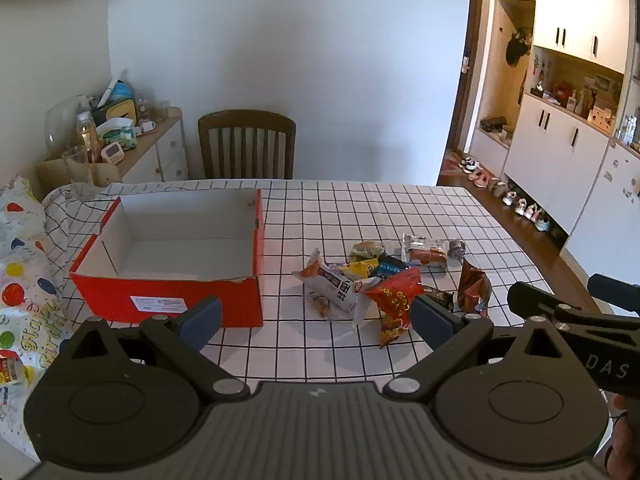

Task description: Organize snacks

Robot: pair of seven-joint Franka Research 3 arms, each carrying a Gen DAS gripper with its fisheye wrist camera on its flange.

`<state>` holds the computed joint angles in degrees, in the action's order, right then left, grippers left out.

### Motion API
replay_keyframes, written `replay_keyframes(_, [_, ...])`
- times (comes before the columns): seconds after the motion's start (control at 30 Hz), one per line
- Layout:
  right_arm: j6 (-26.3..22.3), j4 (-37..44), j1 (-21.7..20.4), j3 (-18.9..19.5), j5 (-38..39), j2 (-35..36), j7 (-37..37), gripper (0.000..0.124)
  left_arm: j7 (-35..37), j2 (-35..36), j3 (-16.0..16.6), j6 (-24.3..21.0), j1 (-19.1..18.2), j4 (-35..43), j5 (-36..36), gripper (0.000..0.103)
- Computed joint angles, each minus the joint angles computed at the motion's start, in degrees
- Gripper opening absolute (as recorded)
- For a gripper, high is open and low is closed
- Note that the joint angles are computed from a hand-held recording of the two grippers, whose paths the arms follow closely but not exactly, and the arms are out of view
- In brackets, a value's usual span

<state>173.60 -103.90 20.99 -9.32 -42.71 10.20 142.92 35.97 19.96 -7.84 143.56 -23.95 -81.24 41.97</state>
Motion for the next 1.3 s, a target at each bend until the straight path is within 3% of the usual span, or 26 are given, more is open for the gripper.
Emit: replay_keyframes(1.3, [-3.16,2.48,1.14,0.02,-1.64,1.57,2.06,0.103,4.6,0.97,0.1,1.26,1.25,0.73,-3.65,0.1])
